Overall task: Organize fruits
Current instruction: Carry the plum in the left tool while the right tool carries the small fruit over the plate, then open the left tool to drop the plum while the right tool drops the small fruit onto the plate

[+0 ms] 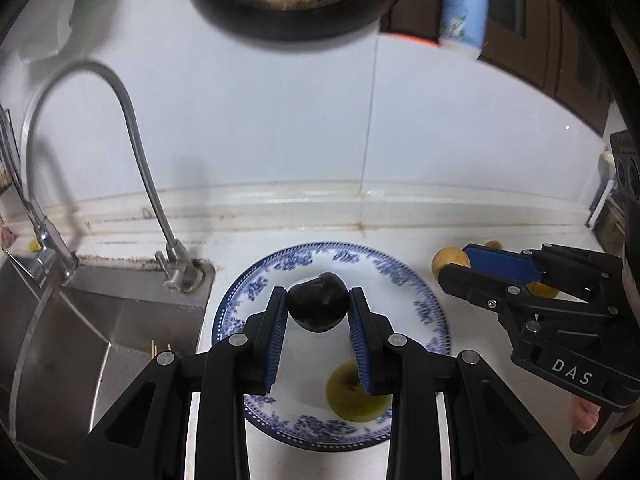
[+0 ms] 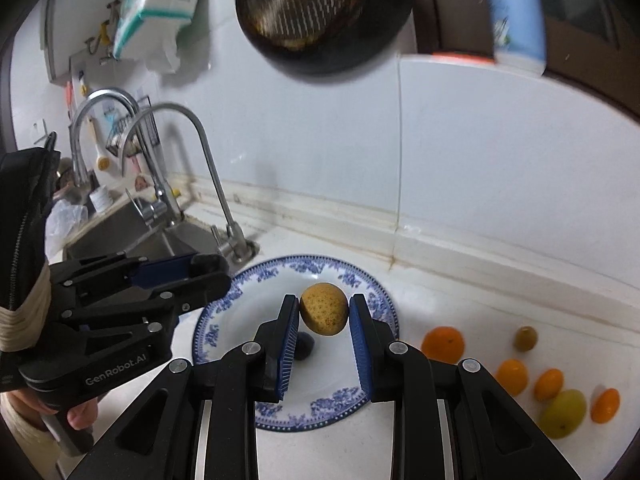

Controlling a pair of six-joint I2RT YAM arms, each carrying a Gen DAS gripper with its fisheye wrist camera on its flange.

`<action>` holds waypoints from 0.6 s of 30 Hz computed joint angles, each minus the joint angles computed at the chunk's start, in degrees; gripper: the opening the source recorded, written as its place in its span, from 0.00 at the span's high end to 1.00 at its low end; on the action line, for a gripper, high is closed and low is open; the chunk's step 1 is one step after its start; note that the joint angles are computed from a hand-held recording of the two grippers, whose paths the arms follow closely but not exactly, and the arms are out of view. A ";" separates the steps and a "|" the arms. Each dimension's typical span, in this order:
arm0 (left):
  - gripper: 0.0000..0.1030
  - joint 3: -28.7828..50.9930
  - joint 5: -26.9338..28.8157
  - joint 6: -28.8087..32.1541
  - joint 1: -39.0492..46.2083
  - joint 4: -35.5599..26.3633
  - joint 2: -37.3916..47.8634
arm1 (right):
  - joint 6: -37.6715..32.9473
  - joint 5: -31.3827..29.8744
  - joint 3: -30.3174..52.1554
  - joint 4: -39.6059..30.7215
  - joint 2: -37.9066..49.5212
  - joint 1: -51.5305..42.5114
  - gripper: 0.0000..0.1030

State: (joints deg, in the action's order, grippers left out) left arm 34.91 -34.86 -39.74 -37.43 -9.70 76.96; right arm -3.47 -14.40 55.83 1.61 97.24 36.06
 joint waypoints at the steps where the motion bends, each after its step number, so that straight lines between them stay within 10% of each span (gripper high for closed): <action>1: 0.70 -0.09 1.23 0.47 1.20 0.71 0.75 | -0.04 0.14 1.02 -0.54 1.07 0.16 0.73; 18: 0.70 0.73 9.83 3.40 9.16 6.41 10.37 | 0.47 0.21 13.61 -6.75 16.41 0.10 0.74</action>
State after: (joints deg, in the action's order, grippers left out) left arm 35.64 -25.03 -36.34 -28.28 -3.30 87.33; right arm -3.00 -14.19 69.44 -5.14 113.64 36.15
